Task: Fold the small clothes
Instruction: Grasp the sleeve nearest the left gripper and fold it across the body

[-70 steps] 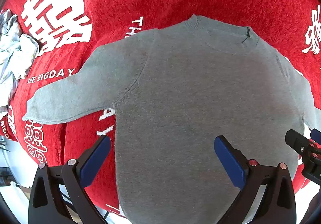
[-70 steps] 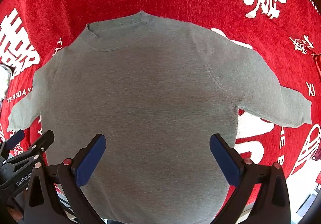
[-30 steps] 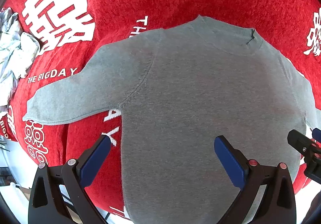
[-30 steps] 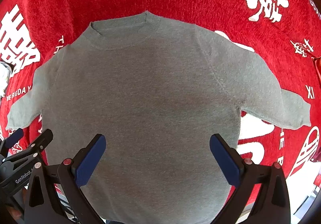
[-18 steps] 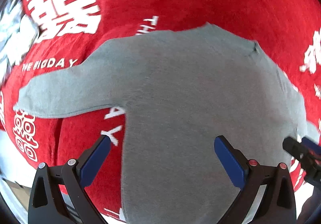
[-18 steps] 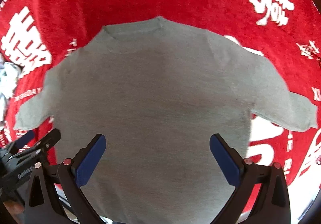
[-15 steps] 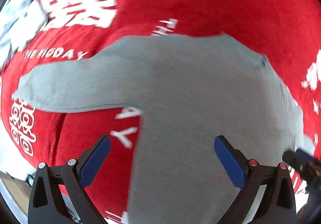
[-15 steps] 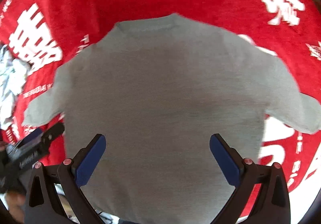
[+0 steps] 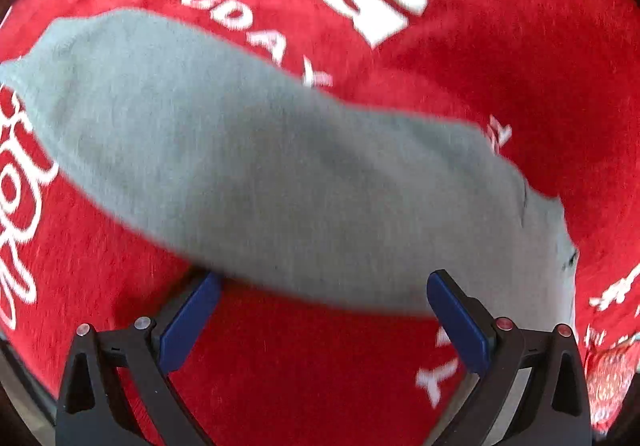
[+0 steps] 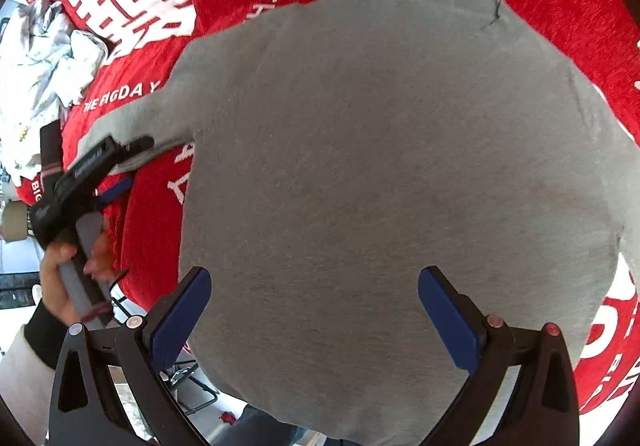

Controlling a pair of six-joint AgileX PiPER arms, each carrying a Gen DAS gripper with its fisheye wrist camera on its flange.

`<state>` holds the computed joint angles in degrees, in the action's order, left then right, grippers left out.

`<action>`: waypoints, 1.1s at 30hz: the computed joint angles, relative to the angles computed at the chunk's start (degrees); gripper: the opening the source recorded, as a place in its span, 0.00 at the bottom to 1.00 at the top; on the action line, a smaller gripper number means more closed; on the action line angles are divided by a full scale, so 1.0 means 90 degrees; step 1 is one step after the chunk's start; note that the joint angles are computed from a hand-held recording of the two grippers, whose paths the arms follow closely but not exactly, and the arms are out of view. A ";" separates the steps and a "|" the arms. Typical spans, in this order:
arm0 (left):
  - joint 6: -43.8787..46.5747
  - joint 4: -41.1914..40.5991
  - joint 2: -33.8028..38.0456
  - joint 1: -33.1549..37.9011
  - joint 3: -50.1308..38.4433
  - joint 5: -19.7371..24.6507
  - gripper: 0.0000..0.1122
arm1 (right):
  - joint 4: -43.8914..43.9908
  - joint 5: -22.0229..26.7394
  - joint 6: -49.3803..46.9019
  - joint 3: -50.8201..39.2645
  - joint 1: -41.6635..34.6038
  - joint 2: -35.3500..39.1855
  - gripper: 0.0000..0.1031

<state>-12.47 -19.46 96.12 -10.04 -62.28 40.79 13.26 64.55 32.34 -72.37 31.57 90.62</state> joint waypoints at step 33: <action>-0.0445 0.1890 0.1812 -0.4271 -0.4231 0.0751 0.06 | -0.0676 0.0295 0.0170 0.1490 -0.1712 -0.1991 1.00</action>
<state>-16.48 -2.45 112.43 -48.48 -100.36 47.55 7.18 67.20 33.87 -58.96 16.16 72.70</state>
